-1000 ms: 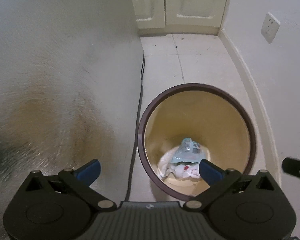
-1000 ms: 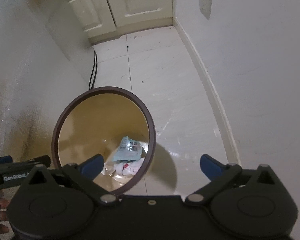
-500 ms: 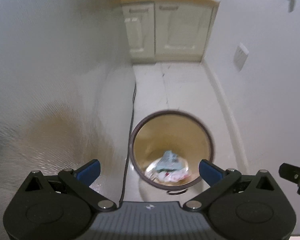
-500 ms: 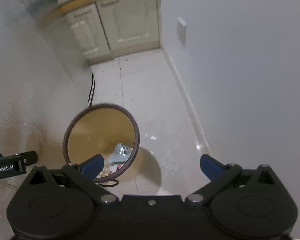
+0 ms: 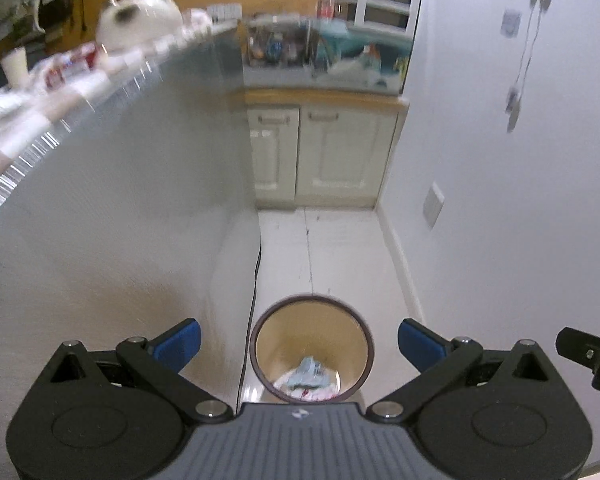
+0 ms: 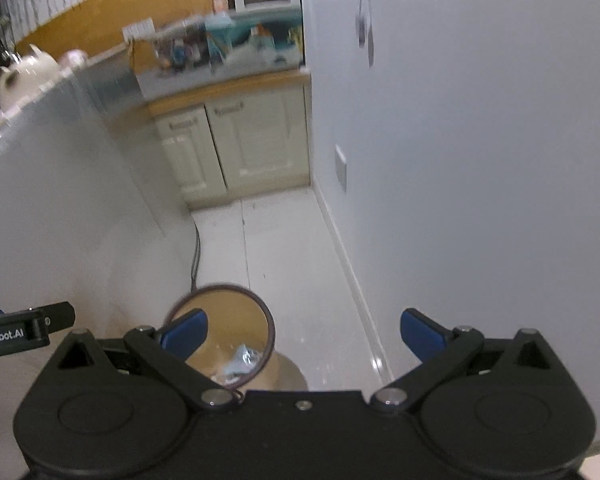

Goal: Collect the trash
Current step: 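Move both open tools back toward the table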

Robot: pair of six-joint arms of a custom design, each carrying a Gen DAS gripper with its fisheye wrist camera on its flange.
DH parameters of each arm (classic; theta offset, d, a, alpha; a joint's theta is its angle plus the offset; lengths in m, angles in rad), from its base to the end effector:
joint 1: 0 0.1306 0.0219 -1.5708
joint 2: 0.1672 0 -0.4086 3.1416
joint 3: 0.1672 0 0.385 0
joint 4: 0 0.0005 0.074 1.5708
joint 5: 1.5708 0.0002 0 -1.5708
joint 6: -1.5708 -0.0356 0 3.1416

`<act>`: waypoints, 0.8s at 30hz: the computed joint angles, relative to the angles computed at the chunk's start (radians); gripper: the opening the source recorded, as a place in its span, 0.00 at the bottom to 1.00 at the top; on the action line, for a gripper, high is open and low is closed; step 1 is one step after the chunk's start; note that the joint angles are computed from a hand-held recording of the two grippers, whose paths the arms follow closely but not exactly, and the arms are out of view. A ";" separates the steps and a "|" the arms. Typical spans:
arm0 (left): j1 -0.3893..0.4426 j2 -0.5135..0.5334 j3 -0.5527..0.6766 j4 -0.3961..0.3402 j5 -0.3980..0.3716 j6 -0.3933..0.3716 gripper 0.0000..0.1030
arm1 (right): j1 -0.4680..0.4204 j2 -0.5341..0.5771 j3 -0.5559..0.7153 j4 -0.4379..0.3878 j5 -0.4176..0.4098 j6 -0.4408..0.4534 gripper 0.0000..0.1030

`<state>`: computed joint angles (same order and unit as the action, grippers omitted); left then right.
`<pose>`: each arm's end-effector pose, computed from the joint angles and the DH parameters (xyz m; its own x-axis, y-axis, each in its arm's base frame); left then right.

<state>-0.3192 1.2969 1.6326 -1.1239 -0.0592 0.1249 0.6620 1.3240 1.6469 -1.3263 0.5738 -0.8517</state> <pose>0.3983 -0.1300 0.5859 -0.7021 0.1011 -0.7049 0.1877 0.9811 -0.0462 0.3357 0.2365 0.5723 -0.6534 0.2919 -0.6984 0.3120 0.9445 0.1028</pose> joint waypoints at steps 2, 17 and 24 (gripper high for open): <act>0.000 -0.024 0.021 -0.008 0.004 0.006 1.00 | 0.024 -0.008 0.033 -0.023 0.040 -0.003 1.00; 0.130 -0.172 0.221 -0.024 0.093 -0.067 1.00 | 0.247 0.081 0.414 -0.201 0.292 -0.006 1.00; 0.330 -0.143 0.336 -0.049 0.178 -0.122 1.00 | 0.303 0.164 0.563 -0.114 0.320 0.053 1.00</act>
